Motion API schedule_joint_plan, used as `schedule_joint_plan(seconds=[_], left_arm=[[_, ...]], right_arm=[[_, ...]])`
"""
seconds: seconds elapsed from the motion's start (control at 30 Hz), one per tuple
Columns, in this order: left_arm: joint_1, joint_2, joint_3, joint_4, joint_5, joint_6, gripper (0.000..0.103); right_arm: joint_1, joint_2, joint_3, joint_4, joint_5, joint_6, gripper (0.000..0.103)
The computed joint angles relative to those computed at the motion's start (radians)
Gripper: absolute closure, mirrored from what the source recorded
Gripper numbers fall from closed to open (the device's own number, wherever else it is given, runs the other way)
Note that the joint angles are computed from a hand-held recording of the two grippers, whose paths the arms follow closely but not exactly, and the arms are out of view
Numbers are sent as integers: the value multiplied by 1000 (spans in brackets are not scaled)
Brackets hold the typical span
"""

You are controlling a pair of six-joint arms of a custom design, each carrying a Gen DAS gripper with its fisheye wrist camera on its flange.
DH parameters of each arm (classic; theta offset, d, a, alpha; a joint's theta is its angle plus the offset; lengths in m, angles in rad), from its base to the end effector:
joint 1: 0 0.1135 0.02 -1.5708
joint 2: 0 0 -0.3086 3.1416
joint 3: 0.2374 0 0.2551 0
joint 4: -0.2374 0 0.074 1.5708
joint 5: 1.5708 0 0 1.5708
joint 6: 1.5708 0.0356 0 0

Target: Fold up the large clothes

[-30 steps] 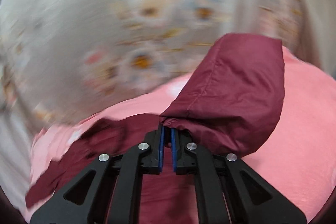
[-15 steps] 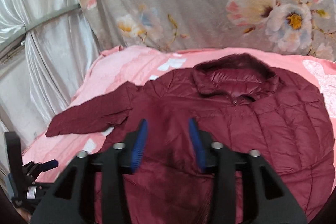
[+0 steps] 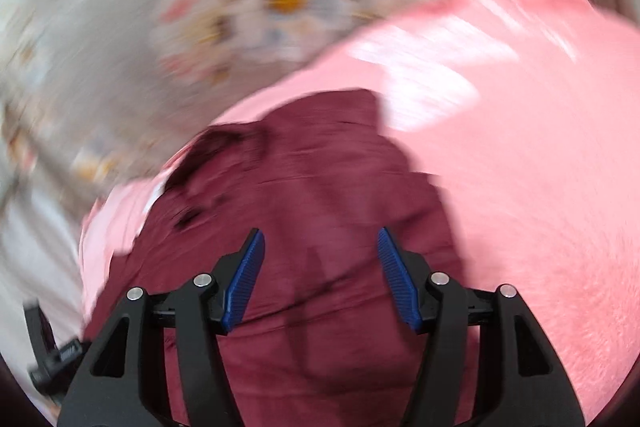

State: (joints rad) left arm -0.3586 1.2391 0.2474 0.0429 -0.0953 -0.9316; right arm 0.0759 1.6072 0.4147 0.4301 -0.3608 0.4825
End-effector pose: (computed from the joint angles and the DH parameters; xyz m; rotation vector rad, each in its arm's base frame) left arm 0.1596 -0.0562 0.1416 -0.7613 2.4453 -0.3973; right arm 0.2545 0.0320 0.1395 0.2974 2.3583 0.6948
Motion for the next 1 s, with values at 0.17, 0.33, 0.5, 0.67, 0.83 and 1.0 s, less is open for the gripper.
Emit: schedule_joint_plan(seconds=[0.17,0.33,0.5,0.67,0.83,1.0], left_arm=[[53,84,22,84,76,18,41],[18,155,118,5,-20,102,103],[-12,75,122,-42,-151,159,103],[-10,169,83,45,-177,227,103],[-59,367,82,160,-242,222,102],[-68,194,84,0,-280,208,96]], right_arm=[[-124,217,98,73,-175,118,46],[-114,341,197,93,-217,209,71],[-91,229,129,176,-163,175,101],[12,147,124,62,97,-14,101],[57,256,204,-62,194,-68,100],[73,75,166,-155,290,-81,97]])
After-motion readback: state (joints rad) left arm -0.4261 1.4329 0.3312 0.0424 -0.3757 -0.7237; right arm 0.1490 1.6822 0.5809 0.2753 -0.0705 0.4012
